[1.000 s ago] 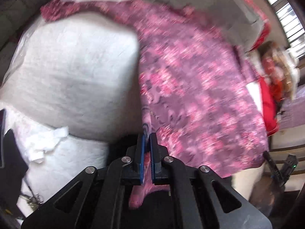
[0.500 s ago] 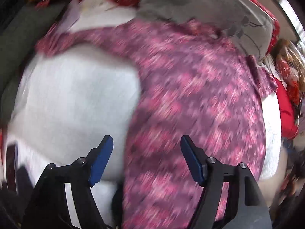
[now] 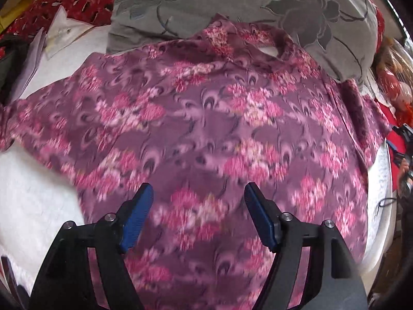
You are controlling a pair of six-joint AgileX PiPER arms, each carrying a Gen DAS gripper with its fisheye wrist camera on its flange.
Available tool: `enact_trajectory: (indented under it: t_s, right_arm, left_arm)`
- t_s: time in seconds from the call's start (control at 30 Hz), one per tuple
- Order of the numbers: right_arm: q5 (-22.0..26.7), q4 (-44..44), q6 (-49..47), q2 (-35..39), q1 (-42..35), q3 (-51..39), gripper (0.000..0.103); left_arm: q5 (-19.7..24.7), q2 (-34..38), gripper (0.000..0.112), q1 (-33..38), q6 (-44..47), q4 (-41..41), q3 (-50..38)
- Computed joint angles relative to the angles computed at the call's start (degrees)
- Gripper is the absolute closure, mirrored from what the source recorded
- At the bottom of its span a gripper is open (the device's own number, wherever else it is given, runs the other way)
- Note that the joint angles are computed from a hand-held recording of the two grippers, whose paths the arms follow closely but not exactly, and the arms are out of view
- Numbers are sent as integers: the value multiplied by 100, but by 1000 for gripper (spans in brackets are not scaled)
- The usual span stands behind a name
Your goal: Fold small clothes
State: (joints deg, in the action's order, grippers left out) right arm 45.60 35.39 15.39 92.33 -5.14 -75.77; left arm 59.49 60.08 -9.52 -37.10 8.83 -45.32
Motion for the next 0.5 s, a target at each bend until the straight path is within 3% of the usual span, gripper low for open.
enact_trajectory:
  t_s: [0.1, 0.17, 0.2, 0.23, 0.27, 0.33, 0.4, 0.5]
  right_arm:
    - [-667, 573, -279, 93, 44, 240, 48]
    - [-697, 643, -367, 211, 41, 129, 49]
    - [-623, 518, -327, 285, 31, -6, 64]
    - [-491, 325, -249, 271, 14, -109, 95]
    - [-450, 257, -293, 194, -54, -169, 94]
    - [-913, 149, -403, -207, -193, 20, 94]
    - [-1095, -489, -31, -436, -344, 63, 94]
    - [-274, -939, 198, -159, -702, -204, 94]
  left_arm:
    - [-234, 255, 39, 292, 218, -49, -168]
    - [-336, 508, 39, 441, 277, -10, -370]
    - [-347, 627, 39, 467, 263, 38, -469]
    - [-336, 749, 39, 509, 250, 95, -593]
    - [-354, 815, 39, 592, 298, 91, -701]
    - [-500, 935, 39, 687, 261, 149, -817]
    - [-647, 1090, 39, 783, 189, 198, -824]
    - [-926, 1425, 39, 1046, 291, -164, -609]
